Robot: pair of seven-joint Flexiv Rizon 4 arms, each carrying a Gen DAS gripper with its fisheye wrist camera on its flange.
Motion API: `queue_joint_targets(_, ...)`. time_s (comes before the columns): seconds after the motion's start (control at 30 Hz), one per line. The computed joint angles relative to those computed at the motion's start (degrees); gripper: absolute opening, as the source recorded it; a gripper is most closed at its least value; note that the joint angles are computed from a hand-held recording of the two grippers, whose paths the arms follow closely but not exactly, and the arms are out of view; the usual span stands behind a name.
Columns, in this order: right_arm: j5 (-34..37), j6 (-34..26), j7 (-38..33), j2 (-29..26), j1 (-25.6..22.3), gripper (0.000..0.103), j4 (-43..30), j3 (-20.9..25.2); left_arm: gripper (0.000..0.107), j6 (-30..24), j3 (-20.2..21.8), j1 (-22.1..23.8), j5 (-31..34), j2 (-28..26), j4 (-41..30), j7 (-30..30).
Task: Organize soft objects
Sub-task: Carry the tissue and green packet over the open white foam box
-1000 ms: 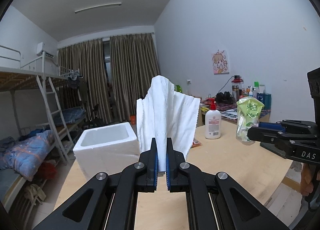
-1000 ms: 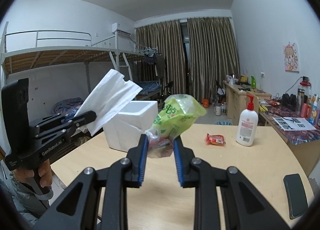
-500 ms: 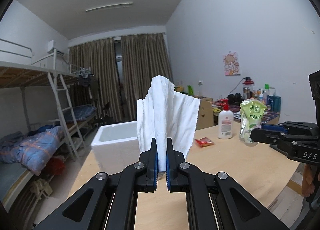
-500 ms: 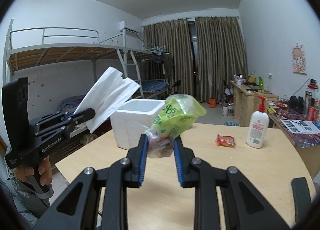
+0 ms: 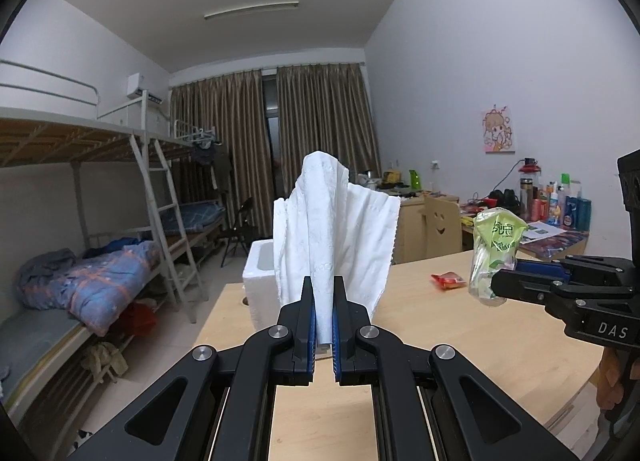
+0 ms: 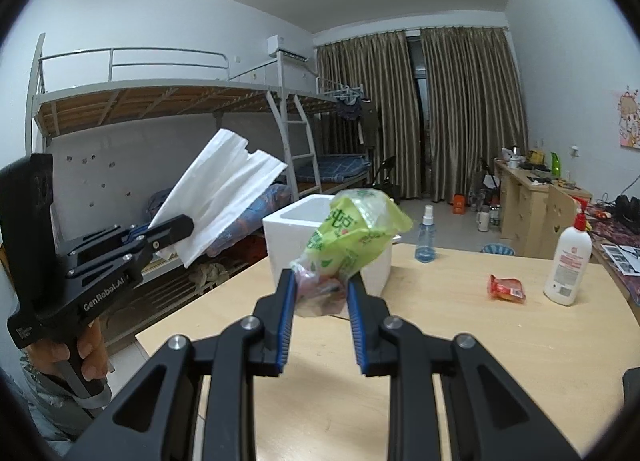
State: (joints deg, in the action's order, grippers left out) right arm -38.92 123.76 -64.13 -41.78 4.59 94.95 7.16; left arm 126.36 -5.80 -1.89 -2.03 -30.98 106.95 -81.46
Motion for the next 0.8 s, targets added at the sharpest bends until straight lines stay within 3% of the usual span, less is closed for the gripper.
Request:
queue_joint_targets(0.6,-8.3,-5.1,5.1,-2.1,-3.5,0.029,-6.0,3.8,0.006,-3.8,-0.2,-0.2,-1.7,-0.5,-3.1,0.5)
queue_joint_targets(0.8,-14.3,-7.6,8.7,-4.4,-6.6,0.029,-10.1,7.5,0.006,-6.2,0.4,-0.9,-3.4,-1.2,-6.2,1.9)
